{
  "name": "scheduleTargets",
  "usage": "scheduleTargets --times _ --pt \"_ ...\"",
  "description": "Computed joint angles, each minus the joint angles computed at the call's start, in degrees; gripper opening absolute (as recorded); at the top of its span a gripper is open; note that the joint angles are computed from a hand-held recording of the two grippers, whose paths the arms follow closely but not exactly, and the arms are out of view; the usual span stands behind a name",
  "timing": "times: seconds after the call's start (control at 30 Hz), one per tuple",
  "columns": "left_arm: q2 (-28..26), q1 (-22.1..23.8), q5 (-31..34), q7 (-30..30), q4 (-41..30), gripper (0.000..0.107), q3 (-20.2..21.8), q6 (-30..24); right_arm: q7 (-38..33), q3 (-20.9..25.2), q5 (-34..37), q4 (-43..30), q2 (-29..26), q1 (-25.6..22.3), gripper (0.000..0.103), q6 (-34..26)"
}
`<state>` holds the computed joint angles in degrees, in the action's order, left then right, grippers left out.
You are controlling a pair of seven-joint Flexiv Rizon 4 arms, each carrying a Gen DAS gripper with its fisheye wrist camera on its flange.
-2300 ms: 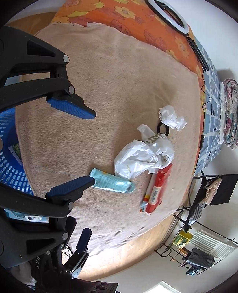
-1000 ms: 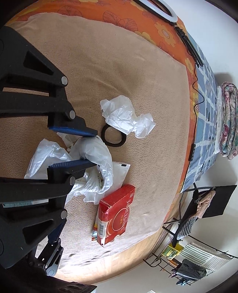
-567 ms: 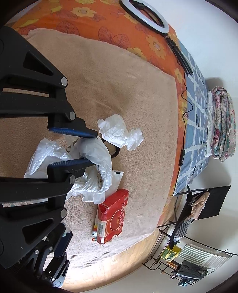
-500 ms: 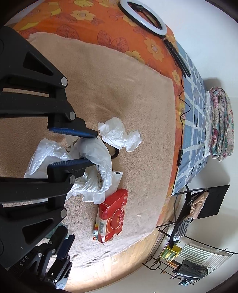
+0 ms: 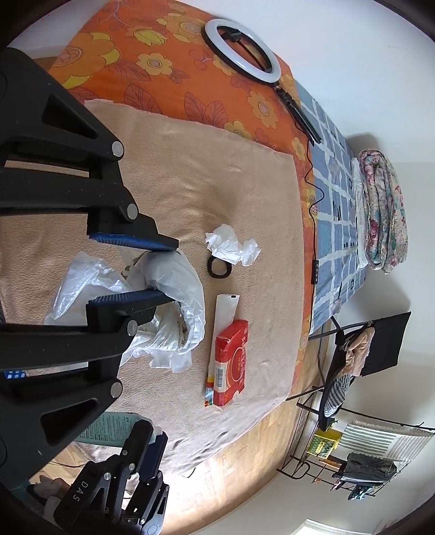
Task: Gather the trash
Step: 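Grasp the white plastic bag with the left tool while the right tool grasps the blue tube, then carry the plastic bag and blue tube with both tools over the blue basket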
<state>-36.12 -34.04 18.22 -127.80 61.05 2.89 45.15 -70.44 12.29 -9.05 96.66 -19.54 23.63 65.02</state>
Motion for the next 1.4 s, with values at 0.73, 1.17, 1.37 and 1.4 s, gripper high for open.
scheduleTargets --times 0.73,1.17,1.37,1.4 --pt "12.43 -2.81 3.93 -4.37 19.69 0.022 -4.17 1.26 -7.26 4.36 10.69 14.02 12.3 -0.36 0.018 0.88" --pt "14.48 -2.67 2.22 -4.97 26.54 0.022 -7.01 1.44 -8.31 4.82 14.47 19.32 15.23 1.4 0.018 0.05" --pt "14.15 -2.69 0.32 -3.97 28.49 0.022 -7.96 1.26 -9.14 5.25 16.79 20.48 15.23 2.02 0.018 -1.23" --pt "14.1 -2.75 0.14 -3.82 28.7 0.022 -8.03 1.29 -9.18 5.3 17.03 20.69 15.14 2.13 0.018 -1.38"
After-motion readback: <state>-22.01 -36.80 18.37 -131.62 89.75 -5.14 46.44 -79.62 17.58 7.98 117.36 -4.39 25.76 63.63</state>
